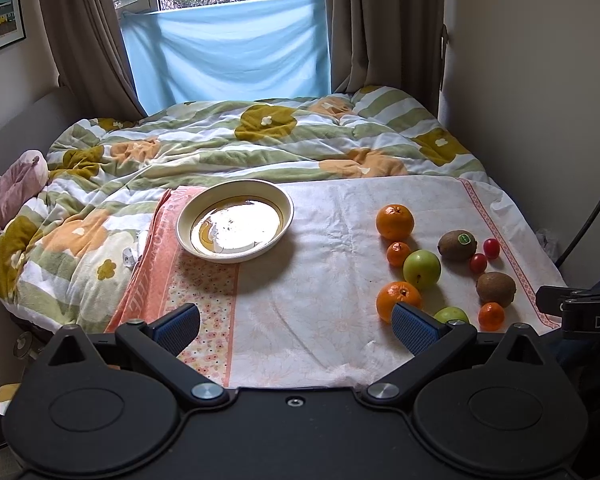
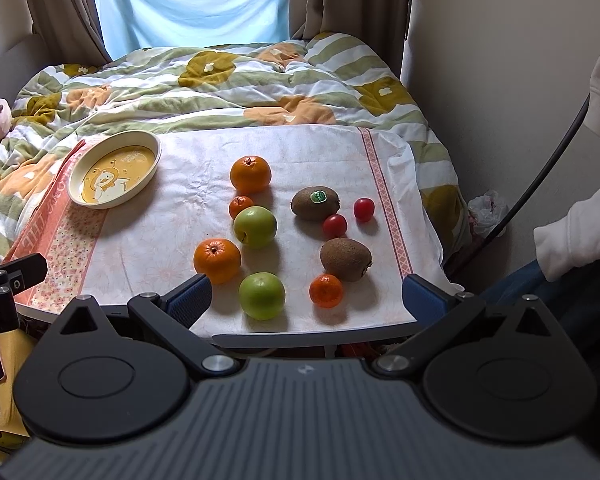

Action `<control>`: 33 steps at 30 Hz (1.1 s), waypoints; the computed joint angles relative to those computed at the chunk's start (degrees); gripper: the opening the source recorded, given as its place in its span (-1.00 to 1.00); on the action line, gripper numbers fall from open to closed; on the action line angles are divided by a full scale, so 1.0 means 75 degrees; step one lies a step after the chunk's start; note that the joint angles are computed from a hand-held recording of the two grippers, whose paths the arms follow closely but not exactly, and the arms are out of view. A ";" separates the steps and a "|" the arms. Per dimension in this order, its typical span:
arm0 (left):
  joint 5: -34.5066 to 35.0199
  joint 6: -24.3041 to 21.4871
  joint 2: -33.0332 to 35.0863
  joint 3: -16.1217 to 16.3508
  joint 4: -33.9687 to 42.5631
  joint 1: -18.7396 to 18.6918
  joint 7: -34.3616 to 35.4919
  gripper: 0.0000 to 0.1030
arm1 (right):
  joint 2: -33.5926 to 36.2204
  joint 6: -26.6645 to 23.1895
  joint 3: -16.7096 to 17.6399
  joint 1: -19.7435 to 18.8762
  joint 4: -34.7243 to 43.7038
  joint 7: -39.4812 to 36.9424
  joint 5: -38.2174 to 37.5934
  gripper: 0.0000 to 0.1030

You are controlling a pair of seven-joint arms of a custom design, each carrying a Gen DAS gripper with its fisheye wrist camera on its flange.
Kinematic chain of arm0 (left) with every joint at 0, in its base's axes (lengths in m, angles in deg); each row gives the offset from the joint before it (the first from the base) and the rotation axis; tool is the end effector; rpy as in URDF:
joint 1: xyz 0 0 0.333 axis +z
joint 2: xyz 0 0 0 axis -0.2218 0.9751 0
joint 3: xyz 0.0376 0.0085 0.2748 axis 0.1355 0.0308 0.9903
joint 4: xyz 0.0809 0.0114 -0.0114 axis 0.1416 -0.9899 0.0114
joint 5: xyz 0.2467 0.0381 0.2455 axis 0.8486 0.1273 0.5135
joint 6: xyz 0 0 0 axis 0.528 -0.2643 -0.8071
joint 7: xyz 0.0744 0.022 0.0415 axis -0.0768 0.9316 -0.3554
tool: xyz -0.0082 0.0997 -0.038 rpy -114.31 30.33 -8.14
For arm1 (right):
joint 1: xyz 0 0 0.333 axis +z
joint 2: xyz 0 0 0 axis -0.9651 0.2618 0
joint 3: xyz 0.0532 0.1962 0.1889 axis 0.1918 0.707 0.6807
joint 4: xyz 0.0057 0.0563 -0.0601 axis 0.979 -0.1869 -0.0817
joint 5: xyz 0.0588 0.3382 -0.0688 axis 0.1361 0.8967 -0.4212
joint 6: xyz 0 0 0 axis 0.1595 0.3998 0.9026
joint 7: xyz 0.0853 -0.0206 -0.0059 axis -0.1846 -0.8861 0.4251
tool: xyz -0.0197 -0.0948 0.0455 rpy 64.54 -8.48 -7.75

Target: Organize fruits

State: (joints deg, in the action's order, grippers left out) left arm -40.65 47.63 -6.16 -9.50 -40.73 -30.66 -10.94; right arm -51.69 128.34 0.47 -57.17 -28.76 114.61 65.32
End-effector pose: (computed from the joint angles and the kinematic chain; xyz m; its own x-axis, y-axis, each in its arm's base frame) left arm 0.4914 -0.2902 0.6383 -0.0739 -0.9943 -0.0772 -0.6984 0.1069 -0.7077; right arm 0.4924 0.2115 0.6470 -0.1007 -0.9947 0.0229 -0.7596 0.0620 -0.6474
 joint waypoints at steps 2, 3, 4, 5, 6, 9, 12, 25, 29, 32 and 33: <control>0.0000 -0.0003 0.0001 0.0001 0.0003 -0.0001 -0.0002 1.00 | 0.0000 -0.0028 0.0011 0.0011 0.0016 0.0014 -0.0011 1.00; -0.0011 0.0001 0.0003 0.0002 0.0004 -0.0002 0.0001 1.00 | 0.0004 -0.0006 -0.0003 0.0004 0.0009 -0.0005 0.0008 1.00; -0.0017 -0.0002 0.0005 0.0001 0.0007 -0.0003 0.0002 1.00 | 0.0007 -0.0003 0.0003 0.0010 0.0004 0.0000 0.0013 1.00; -0.0001 -0.0020 0.0035 -0.0003 0.0045 -0.0010 0.0001 1.00 | 0.0000 -0.0012 0.0009 0.0019 0.0007 0.0003 0.0025 1.00; -0.0007 -0.0026 0.0044 -0.0002 0.0054 -0.0015 0.0010 1.00 | 0.0005 -0.0016 0.0009 0.0019 0.0012 0.0006 0.0017 1.00; -0.0035 -0.0037 0.0075 0.0006 0.0094 -0.0024 0.0040 1.00 | 0.0013 -0.0029 0.0008 0.0023 0.0029 0.0010 0.0007 1.00; -0.0039 -0.0038 0.0088 0.0019 0.0112 -0.0029 0.0056 1.00 | 0.0014 -0.0046 0.0014 0.0032 0.0044 0.0028 0.0004 1.00; -0.0611 0.0407 0.0025 0.0085 0.0034 0.0108 0.0650 1.00 | 0.0076 -0.0081 -0.0002 0.0047 0.0144 -0.0010 0.0123 1.00; -0.0560 0.0393 0.0216 0.0087 0.0285 0.0113 0.1090 1.00 | 0.0204 0.0060 -0.0044 0.0029 0.0261 0.0211 0.0172 1.00; -0.0743 0.0601 0.0391 0.0121 0.0370 0.0142 0.1626 1.00 | 0.0281 0.0130 -0.0068 0.0011 0.0267 0.0581 -0.0024 1.00; -0.0841 0.0664 0.0474 0.0131 0.0416 0.0148 0.1816 1.00 | 0.0303 0.0142 -0.0085 -0.0004 0.0237 0.0740 -0.0142 1.00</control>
